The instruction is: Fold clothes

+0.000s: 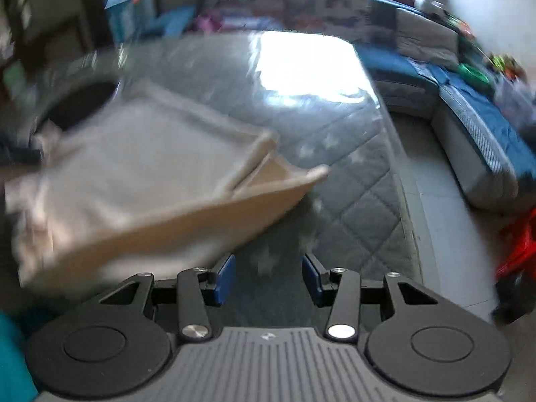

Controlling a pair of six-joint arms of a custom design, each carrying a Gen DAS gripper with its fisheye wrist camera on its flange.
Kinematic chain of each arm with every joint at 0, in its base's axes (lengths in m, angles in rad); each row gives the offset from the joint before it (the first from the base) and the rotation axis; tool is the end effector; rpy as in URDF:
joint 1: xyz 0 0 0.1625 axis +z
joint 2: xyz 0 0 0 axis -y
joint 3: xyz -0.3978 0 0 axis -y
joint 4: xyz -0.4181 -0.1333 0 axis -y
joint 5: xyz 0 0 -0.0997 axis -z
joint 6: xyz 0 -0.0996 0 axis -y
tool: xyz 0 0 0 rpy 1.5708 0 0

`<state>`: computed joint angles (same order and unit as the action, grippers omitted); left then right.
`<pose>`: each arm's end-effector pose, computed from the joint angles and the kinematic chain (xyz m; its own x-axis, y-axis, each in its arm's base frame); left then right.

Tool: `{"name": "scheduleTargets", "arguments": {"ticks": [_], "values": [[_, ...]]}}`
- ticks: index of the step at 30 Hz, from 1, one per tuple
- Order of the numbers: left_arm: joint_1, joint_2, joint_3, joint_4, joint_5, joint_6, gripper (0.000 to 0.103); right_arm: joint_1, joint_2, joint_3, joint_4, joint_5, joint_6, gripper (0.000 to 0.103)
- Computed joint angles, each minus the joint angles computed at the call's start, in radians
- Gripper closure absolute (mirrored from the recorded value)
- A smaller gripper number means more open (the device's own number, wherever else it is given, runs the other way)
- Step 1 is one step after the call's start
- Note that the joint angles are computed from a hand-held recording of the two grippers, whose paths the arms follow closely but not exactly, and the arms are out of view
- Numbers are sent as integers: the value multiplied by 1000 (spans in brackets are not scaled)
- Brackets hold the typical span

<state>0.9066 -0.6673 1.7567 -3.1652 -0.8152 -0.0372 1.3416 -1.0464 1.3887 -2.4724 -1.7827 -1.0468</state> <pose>-0.2286 -0.6191 0.0229 -0.7972 0.1617 -0.5817 0.5102 0.6956 -0.5058 -0.0563 -0.7356 0.3369 -0.6304 -0.5492 0.5486 -0.7060 0.6994 -0.1111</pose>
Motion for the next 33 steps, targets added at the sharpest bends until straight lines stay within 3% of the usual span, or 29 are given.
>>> {"name": "scheduleTargets", "arguments": {"ticks": [4,8,10,11,12,14,17,23,27,30,33], "values": [[14,66,-110,9,102,-9,74,-14,80,-117,38,98,179,58],[31,123,-215,36,165,15,67,-19,160,-214,32,99,299,59],[43,149,-264,65,186,5,67,-26,193,-265,64,105,347,64],[49,162,-291,83,193,-7,67,-29,206,-284,81,105,359,75],[54,174,-314,99,200,-13,67,-31,209,-288,86,103,357,88],[66,197,-358,124,210,-16,67,-32,200,-270,70,94,330,96],[78,222,-405,154,218,-28,66,-37,143,-173,-66,102,255,100],[96,263,-475,179,228,-38,64,-52,53,-38,-303,66,183,99],[103,279,-499,202,223,-53,61,-62,37,8,-425,-18,172,81],[107,289,-514,216,225,-60,61,-71,32,10,-439,19,185,81],[111,299,-531,226,228,-63,61,-70,26,-7,-321,106,196,81]]}}
